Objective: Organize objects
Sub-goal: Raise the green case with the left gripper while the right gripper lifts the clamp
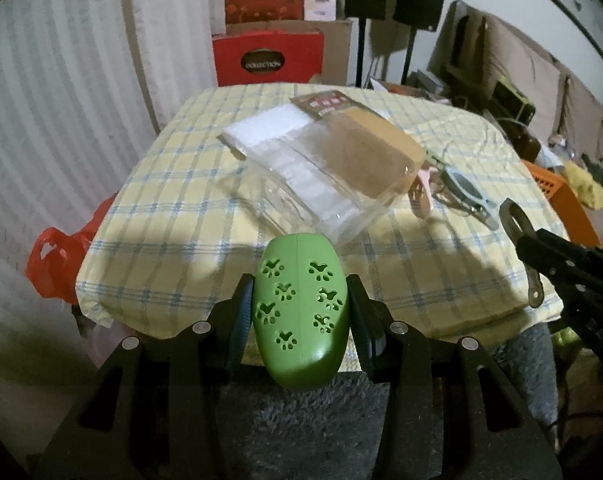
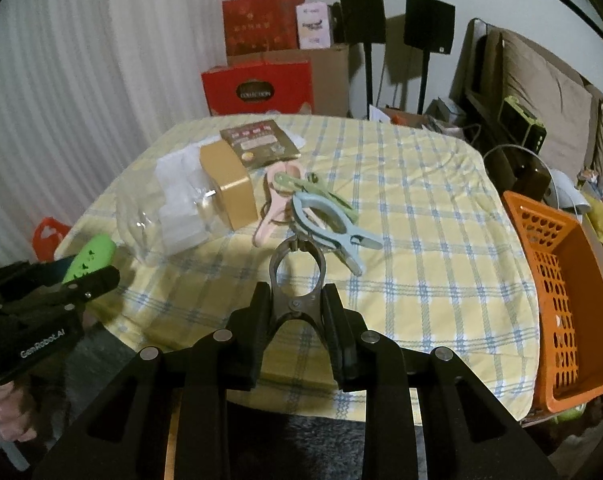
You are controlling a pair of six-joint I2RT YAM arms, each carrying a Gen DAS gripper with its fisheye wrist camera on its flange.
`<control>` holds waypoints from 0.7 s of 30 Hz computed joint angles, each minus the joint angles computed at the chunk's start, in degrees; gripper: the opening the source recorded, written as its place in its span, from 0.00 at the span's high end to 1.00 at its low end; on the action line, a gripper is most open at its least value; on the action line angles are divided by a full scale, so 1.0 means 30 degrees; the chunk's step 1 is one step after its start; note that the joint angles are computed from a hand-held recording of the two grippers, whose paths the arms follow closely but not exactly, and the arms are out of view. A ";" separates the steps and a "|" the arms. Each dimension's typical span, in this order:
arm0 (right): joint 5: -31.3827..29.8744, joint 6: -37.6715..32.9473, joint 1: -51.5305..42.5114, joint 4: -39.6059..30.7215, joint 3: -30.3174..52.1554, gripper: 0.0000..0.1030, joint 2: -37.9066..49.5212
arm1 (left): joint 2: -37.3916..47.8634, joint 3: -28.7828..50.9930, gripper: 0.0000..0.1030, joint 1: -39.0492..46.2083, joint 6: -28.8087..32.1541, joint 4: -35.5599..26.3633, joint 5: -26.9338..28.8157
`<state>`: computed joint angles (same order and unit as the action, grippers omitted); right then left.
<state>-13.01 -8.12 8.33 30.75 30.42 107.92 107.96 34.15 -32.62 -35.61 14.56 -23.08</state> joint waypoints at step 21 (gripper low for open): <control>-0.1859 -0.0968 -0.1119 -0.1462 -0.3167 0.75 -0.6697 | -0.5680 -0.1922 0.59 -0.1627 -0.1695 -0.2916 -0.2912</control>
